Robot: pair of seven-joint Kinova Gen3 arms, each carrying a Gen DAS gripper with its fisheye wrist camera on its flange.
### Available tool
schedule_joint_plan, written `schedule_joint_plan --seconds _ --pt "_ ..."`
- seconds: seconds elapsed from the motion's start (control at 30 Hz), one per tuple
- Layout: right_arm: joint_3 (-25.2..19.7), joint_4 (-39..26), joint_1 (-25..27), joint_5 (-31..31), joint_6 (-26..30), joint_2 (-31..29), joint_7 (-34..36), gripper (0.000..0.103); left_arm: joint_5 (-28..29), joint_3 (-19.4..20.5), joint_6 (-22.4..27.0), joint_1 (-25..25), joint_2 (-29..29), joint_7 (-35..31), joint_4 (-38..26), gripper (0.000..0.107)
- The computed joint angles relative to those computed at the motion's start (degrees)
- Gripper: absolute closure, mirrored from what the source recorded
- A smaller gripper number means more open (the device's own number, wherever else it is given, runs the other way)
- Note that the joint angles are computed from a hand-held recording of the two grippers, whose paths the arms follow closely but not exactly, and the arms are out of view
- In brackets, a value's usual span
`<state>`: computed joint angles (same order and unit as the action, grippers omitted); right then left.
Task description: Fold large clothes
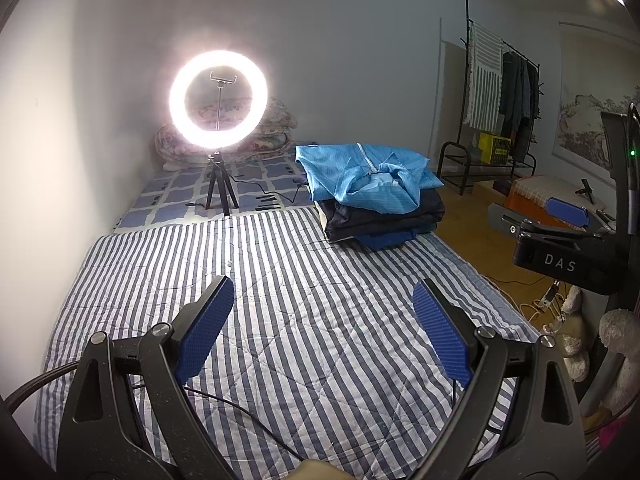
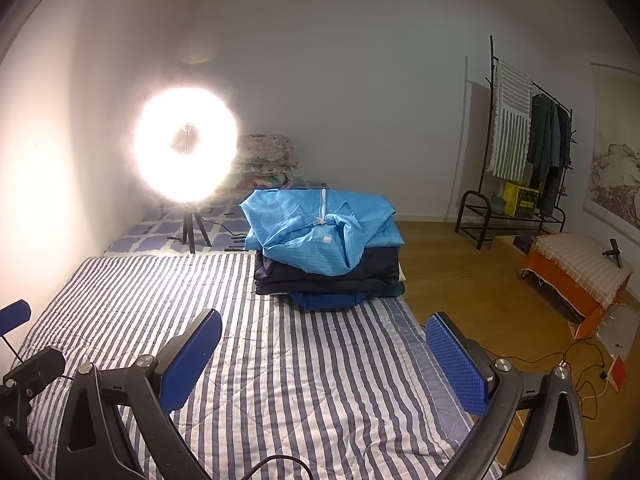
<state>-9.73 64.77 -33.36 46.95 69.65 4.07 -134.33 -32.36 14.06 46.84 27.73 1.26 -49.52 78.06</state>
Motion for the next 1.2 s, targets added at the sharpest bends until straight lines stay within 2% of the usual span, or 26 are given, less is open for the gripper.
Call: schedule_joint_plan --seconds 0.7,0.9,1.1,1.2 --pt "0.0 -0.1 -0.1 0.1 0.6 0.0 0.4 0.000 0.2 0.0 0.2 0.0 -0.1 0.0 -0.1 0.014" --pt "0.0 0.1 0.0 0.0 0.5 0.0 0.5 0.000 -1.4 0.2 3.8 1.2 1.3 0.2 -2.9 0.014" --pt "0.0 0.7 0.2 0.2 0.4 -0.2 0.2 0.000 0.6 -0.3 2.8 1.0 0.6 -0.3 -2.7 0.014" --pt "-0.1 0.7 0.2 0.3 0.7 -0.2 0.1 0.000 -1.8 0.2 3.8 1.7 0.7 0.7 -2.9 0.014"
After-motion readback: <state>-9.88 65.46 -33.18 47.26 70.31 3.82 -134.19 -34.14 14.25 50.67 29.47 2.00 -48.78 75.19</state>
